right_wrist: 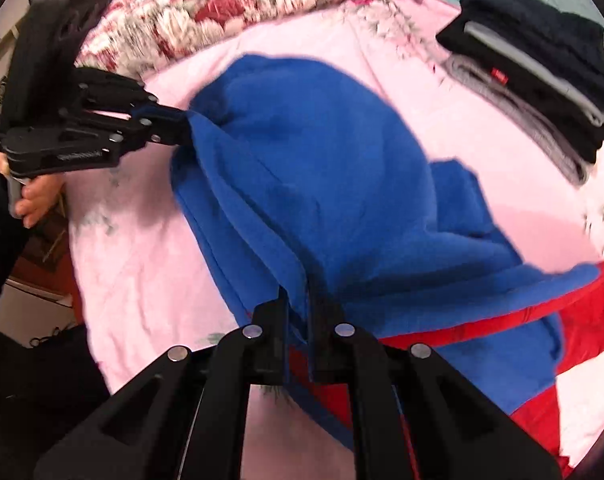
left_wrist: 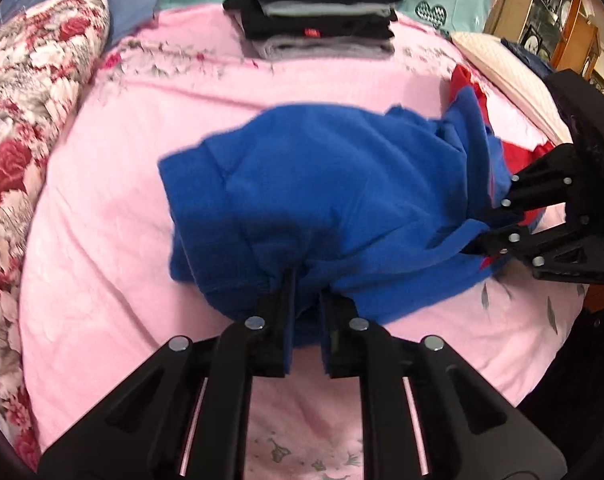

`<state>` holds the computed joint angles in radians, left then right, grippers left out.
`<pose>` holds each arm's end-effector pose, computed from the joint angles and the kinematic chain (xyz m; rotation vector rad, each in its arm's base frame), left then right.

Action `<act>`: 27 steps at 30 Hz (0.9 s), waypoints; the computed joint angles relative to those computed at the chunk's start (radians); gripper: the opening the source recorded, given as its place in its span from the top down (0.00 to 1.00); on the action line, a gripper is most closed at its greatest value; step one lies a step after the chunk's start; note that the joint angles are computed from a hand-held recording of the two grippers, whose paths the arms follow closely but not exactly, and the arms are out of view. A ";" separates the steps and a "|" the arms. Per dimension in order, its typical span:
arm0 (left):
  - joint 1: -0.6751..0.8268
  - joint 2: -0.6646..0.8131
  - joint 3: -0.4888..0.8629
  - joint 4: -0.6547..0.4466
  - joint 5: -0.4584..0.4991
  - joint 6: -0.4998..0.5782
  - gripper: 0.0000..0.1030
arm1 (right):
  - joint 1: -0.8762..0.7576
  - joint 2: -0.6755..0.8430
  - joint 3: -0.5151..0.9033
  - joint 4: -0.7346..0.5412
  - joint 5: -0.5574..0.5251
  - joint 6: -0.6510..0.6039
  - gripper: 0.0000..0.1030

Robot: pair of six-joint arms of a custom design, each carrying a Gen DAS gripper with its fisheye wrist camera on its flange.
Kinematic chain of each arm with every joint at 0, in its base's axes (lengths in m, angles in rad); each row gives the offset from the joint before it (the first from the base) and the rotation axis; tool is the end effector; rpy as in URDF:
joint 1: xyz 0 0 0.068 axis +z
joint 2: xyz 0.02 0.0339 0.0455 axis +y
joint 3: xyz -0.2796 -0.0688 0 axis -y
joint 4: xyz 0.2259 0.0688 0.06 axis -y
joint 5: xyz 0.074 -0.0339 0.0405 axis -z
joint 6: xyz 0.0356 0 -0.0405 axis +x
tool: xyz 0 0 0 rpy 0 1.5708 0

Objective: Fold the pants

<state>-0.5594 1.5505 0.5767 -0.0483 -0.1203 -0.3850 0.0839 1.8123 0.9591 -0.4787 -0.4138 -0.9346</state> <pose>0.2124 -0.1280 0.1467 0.1821 2.5872 -0.1929 0.3036 0.0399 0.1507 -1.3912 2.3504 0.3868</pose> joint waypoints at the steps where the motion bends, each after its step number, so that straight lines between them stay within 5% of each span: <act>1: -0.010 -0.013 -0.006 -0.010 -0.005 -0.008 0.84 | 0.011 0.001 -0.024 0.031 0.020 0.013 0.92; 3: -0.011 -0.063 -0.021 -0.027 0.010 -0.015 0.69 | 0.008 -0.016 -0.055 0.057 0.021 0.016 0.88; 6: -0.040 -0.198 -0.062 -0.060 0.002 -0.059 0.14 | -0.005 -0.037 -0.014 -0.054 0.010 0.015 0.76; 9: -0.108 -0.332 -0.076 -0.121 -0.070 -0.118 0.13 | -0.058 -0.044 0.083 -0.265 -0.099 -0.040 0.58; 12: -0.143 -0.387 -0.063 -0.112 -0.101 -0.183 0.13 | -0.099 -0.079 0.105 -0.310 -0.203 -0.047 0.58; 15: -0.159 -0.336 -0.037 -0.014 -0.119 -0.267 0.14 | -0.050 -0.099 0.027 -0.140 -0.182 0.060 0.88; 17: -0.145 -0.241 -0.015 0.051 -0.111 -0.330 0.19 | -0.012 -0.069 -0.010 -0.068 -0.148 0.112 0.91; 21: -0.091 -0.008 0.013 0.161 0.018 -0.421 0.97 | 0.021 0.003 -0.014 -0.082 -0.080 0.158 0.91; 24: -0.123 0.140 0.065 0.139 -0.023 -0.431 0.97 | -0.054 -0.009 0.086 -0.263 -0.117 0.119 0.88; 26: -0.137 0.164 0.003 0.264 -0.044 -0.457 0.97 | -0.142 -0.006 0.207 -0.359 -0.140 0.134 0.66; 27: -0.132 0.165 -0.028 0.318 -0.037 -0.464 0.97 | -0.183 0.000 0.264 -0.361 -0.135 0.180 0.43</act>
<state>-0.6909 1.7158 0.5488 0.2698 -0.1574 -0.8494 -0.0996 1.8122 1.2230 -0.8401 -0.5484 -0.7546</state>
